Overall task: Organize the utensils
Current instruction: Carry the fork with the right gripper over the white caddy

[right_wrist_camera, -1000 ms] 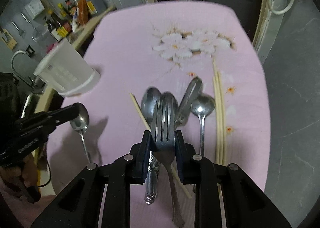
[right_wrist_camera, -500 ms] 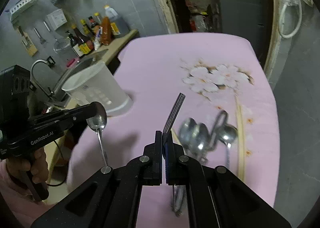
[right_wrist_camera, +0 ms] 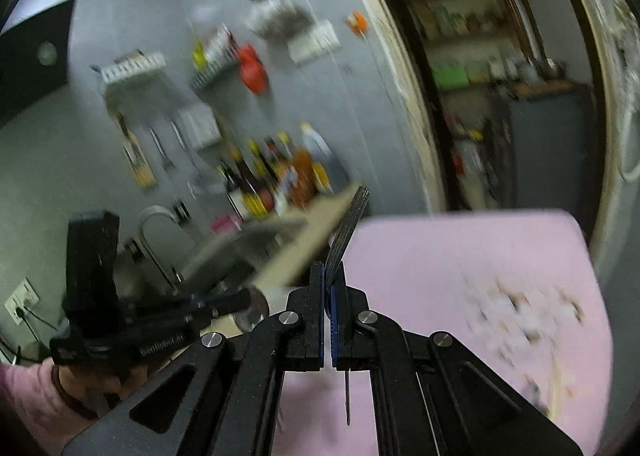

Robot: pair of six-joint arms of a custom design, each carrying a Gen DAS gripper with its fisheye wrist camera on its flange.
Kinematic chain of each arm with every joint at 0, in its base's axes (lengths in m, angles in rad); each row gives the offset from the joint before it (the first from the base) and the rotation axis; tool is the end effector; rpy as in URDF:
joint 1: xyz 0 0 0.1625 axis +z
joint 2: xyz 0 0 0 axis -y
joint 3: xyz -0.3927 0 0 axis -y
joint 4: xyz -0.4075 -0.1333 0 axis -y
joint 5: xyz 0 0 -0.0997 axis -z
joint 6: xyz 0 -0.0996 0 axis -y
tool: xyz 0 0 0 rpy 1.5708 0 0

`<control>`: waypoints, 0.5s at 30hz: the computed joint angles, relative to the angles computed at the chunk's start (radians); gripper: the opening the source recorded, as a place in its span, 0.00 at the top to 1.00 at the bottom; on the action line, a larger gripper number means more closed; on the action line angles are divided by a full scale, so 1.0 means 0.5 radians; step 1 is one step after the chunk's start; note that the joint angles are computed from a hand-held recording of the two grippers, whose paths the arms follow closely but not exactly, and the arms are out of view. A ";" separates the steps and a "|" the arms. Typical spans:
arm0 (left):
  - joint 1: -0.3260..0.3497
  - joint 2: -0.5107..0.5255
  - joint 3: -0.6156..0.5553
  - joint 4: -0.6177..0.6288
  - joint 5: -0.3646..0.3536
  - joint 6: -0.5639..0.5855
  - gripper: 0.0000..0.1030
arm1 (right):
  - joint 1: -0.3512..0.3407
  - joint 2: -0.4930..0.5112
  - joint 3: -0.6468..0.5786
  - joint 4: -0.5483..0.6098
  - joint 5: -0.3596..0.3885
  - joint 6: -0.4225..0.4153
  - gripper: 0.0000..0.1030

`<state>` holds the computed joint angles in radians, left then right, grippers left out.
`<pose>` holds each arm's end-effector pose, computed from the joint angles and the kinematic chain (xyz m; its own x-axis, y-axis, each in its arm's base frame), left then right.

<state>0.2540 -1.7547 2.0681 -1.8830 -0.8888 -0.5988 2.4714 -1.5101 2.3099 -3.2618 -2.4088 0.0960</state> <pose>-0.3528 -0.2942 0.3455 -0.7061 0.4792 -0.5213 0.6900 0.6312 -0.3543 0.3677 -0.2158 0.2979 -0.9118 -0.1270 0.3904 -0.4070 0.4044 -0.8190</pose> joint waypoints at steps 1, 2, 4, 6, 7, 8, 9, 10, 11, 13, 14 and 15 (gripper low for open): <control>0.014 -0.012 -0.028 0.015 0.051 0.010 0.97 | -0.011 0.081 -0.049 -0.119 0.033 -0.084 0.98; 0.021 -0.015 -0.041 0.016 0.082 0.016 0.97 | -0.021 0.152 -0.089 -0.212 0.056 -0.148 0.98; 0.042 -0.037 -0.082 0.035 0.203 0.050 0.97 | -0.044 0.289 -0.172 -0.384 0.093 -0.274 0.98; 0.064 -0.050 -0.111 0.038 0.291 0.072 0.98 | -0.060 0.406 -0.245 -0.531 0.118 -0.372 0.98; 0.076 -0.057 -0.121 0.034 0.325 0.079 0.97 | -0.073 0.468 -0.280 -0.600 0.126 -0.419 0.98; 0.097 -0.067 -0.132 0.026 0.384 0.092 0.97 | -0.076 0.506 -0.302 -0.636 0.120 -0.444 0.98; 0.105 -0.070 -0.136 0.029 0.431 0.090 0.97 | -0.087 0.557 -0.331 -0.671 0.109 -0.475 0.98; 0.123 -0.072 -0.136 0.015 0.495 0.109 0.98 | -0.100 0.599 -0.350 -0.696 0.100 -0.490 0.98; 0.129 -0.071 -0.129 0.001 0.535 0.119 0.98 | -0.107 0.615 -0.356 -0.706 0.095 -0.489 0.98; 0.166 -0.066 -0.100 -0.107 0.645 0.206 0.97 | -0.124 0.668 -0.375 -0.724 0.058 -0.482 0.98; 0.174 -0.065 -0.084 -0.147 0.673 0.231 0.97 | -0.131 0.679 -0.361 -0.741 0.039 -0.481 0.98; 0.186 -0.061 -0.058 -0.202 0.716 0.273 0.98 | -0.137 0.702 -0.366 -0.747 0.015 -0.476 0.98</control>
<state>0.3470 -1.7853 2.0391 -1.9841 -0.5309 -0.4626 2.4029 -1.1592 2.1268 -3.6351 -2.4011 -0.1421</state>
